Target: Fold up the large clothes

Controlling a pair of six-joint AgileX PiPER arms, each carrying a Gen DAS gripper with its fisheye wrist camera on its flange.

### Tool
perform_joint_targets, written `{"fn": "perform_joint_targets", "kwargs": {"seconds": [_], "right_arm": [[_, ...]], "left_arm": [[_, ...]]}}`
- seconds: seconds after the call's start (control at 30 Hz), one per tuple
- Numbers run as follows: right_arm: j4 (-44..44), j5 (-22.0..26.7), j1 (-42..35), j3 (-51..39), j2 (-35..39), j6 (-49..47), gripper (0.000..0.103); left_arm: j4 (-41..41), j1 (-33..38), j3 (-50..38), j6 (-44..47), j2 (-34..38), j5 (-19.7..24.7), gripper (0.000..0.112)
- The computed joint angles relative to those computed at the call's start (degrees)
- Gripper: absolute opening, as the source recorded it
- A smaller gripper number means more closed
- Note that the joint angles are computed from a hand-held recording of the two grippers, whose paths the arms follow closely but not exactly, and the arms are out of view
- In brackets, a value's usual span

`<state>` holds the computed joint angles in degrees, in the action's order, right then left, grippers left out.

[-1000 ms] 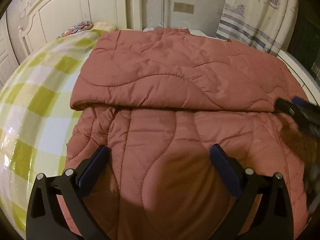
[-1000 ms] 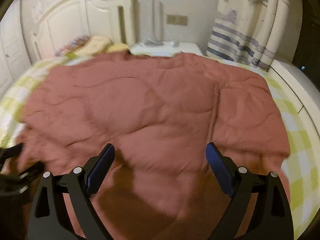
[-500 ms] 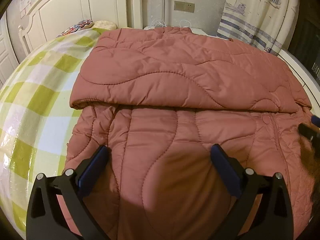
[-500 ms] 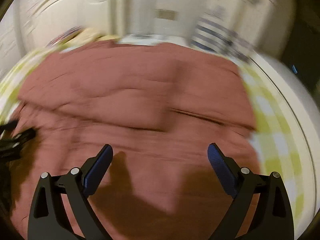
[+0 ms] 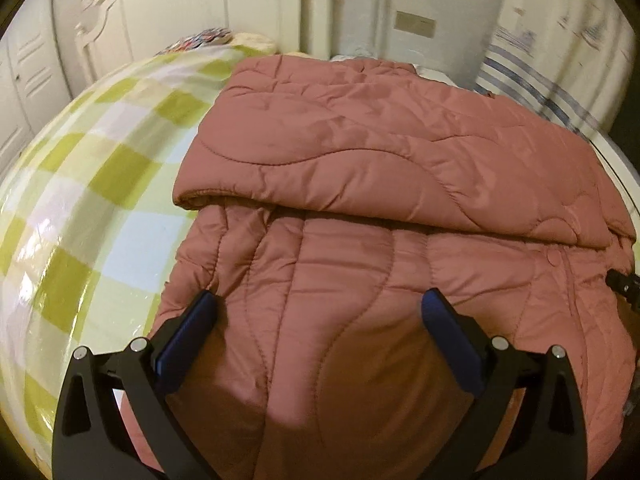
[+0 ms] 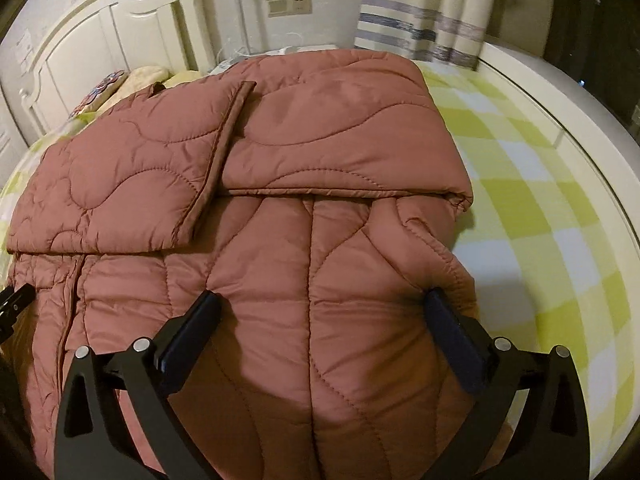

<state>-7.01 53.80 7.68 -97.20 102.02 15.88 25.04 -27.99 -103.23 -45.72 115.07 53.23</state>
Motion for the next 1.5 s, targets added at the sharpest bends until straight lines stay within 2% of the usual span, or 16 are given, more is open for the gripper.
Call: {"fn": "perform_joint_targets", "kwargs": {"seconds": [0.17, 0.27, 0.33, 0.43, 0.5, 0.57, 0.67, 0.8, 0.87, 1.0, 1.13, 1.2, 1.3, 1.4, 1.47, 1.5], "right_arm": [[-3.6, 0.9, 0.5, -1.7, 0.8, 3.4, 0.097], [-11.3, -1.2, 5.8, 4.3, -5.2, 12.0, 0.097], [-9.6, -4.4, 9.9, 8.2, -9.2, 8.5, 0.098], [-9.4, -0.4, 16.6, 7.4, -6.6, 2.9, 0.098], [-13.4, -1.9, 19.5, 9.1, -5.5, 5.3, 0.098], [-13.2, -1.2, 19.0, 8.7, -5.5, 5.7, 0.098], [-11.0, -0.5, 16.4, 8.7, -6.8, 4.4, 0.098], [-11.1, -2.7, 11.5, 15.8, -13.5, 8.1, 0.098], [-12.6, -2.4, 8.7, 19.4, -16.1, 10.4, 0.098], [-2.1, -6.4, 1.8, 23.2, -17.8, 4.2, 0.098], [-12.1, -5.3, 6.9, 22.5, -17.6, 11.2, 0.098], [-13.9, -7.8, 10.7, 26.0, -21.7, 12.4, 0.098], [-13.6, -9.5, 16.0, 28.0, -24.7, 9.9, 0.098], [-12.4, -7.9, 20.4, 27.9, -22.1, 6.1, 0.098], [-12.0, -12.0, 20.2, 31.1, -21.9, 8.0, 0.099], [-10.2, -12.9, 19.3, 31.1, -21.7, 7.1, 0.099]], "left_arm": [[-0.8, 0.4, -2.5, 1.9, 1.1, 1.5, 0.101], [0.9, -0.9, 2.6, -0.4, -3.2, -2.6, 0.101], [-1.8, -2.2, 3.8, 2.1, -4.8, -4.9, 0.101], [0.3, -5.6, 0.9, 5.0, -2.0, -2.7, 0.101], [1.3, -6.8, -2.8, 7.7, 2.0, 1.8, 0.101], [0.0, -6.2, -3.2, 7.6, 1.6, 2.2, 0.101], [-0.9, -4.8, 1.8, 7.4, -1.8, -1.3, 0.101], [4.7, -3.5, 14.7, -0.5, -10.0, -6.4, 0.101], [2.6, -0.8, 18.8, -2.1, -13.1, -8.9, 0.101], [-4.7, 4.6, 21.1, 0.0, -14.4, -11.8, 0.101], [3.8, 1.0, 20.9, -5.5, -14.9, -9.7, 0.100], [8.7, -2.2, 24.3, -8.3, -18.3, -12.2, 0.100], [8.2, -6.6, 26.7, -5.4, -20.6, -16.3, 0.101], [10.8, -11.8, 23.9, -3.0, -15.9, -12.9, 0.101], [9.4, -12.9, 19.6, 0.8, -11.7, -8.0, 0.101], [9.4, -12.7, 19.7, 0.5, -12.1, -8.4, 0.101]]}}
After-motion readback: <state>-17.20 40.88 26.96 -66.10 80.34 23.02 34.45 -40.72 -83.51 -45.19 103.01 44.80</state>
